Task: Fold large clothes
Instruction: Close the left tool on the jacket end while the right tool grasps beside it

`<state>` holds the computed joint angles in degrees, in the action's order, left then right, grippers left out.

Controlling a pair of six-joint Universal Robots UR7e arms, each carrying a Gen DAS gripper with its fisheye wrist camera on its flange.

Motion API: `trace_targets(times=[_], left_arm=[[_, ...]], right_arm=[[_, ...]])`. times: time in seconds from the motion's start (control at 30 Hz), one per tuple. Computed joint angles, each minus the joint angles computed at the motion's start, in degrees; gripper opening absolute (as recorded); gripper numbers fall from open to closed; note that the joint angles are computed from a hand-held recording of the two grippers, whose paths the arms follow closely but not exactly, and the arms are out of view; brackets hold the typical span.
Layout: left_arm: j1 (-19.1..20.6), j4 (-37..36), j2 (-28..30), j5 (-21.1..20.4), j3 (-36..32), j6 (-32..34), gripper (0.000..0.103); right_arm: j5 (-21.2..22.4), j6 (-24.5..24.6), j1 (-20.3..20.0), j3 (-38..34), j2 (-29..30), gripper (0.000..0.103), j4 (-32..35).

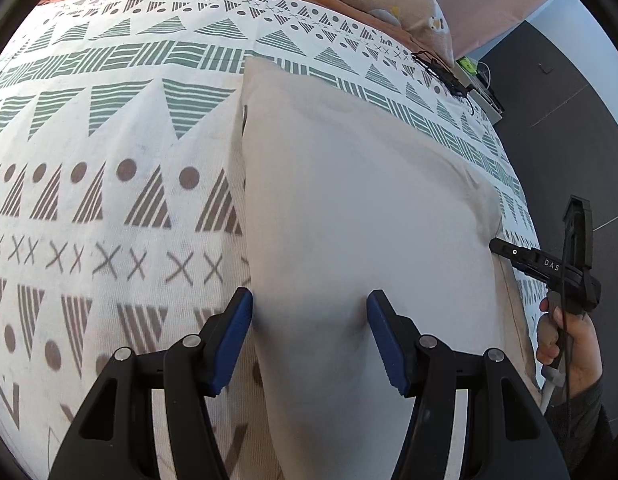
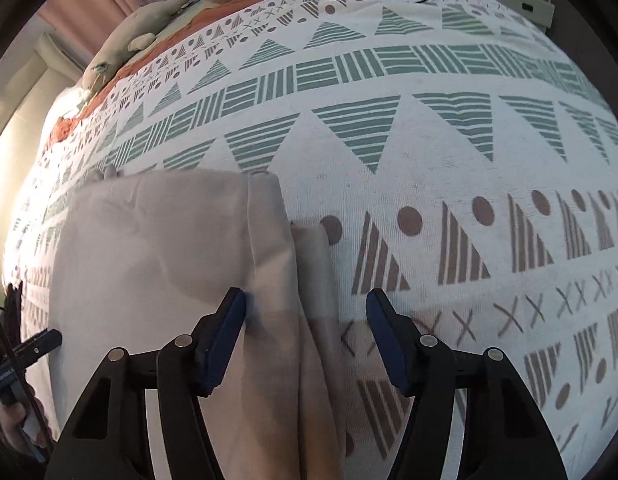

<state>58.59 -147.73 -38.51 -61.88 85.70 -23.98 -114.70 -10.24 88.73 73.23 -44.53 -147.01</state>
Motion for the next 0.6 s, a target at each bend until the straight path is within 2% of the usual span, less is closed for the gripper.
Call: trace_targets(times=[0.13,0.2,0.4,0.53,0.6], left_arm=[[1.1,1.5,2.1,-0.5,-3.7,-0.5,0.060],[1.5,1.8,2.5,-0.9,-4.7,-0.6,0.060],[1.5,1.7,2.2,-1.5,-4.3,-0.6,0.060],[1.3,2.3,2.0,-1.3,-4.2,0.2,0.060],[1.4,2.4,2.3,-1.3,-4.5,0.3,0.060]], right_arm=[[6.7,1.9,-2.4,-1.2,-0.3,0.056,2.4],[10.2,2.1,-3.6,-1.4,-0.9,0.051,4.6],[21.3,2.1,-7.5,0.1,-3.7,0.048,11.4],[25.3,0.3,-9.1,-0.1,-4.3,0.048,15.8],[26.0,-0.2,-9.5,0.0,-4.3,0.048,16.0]])
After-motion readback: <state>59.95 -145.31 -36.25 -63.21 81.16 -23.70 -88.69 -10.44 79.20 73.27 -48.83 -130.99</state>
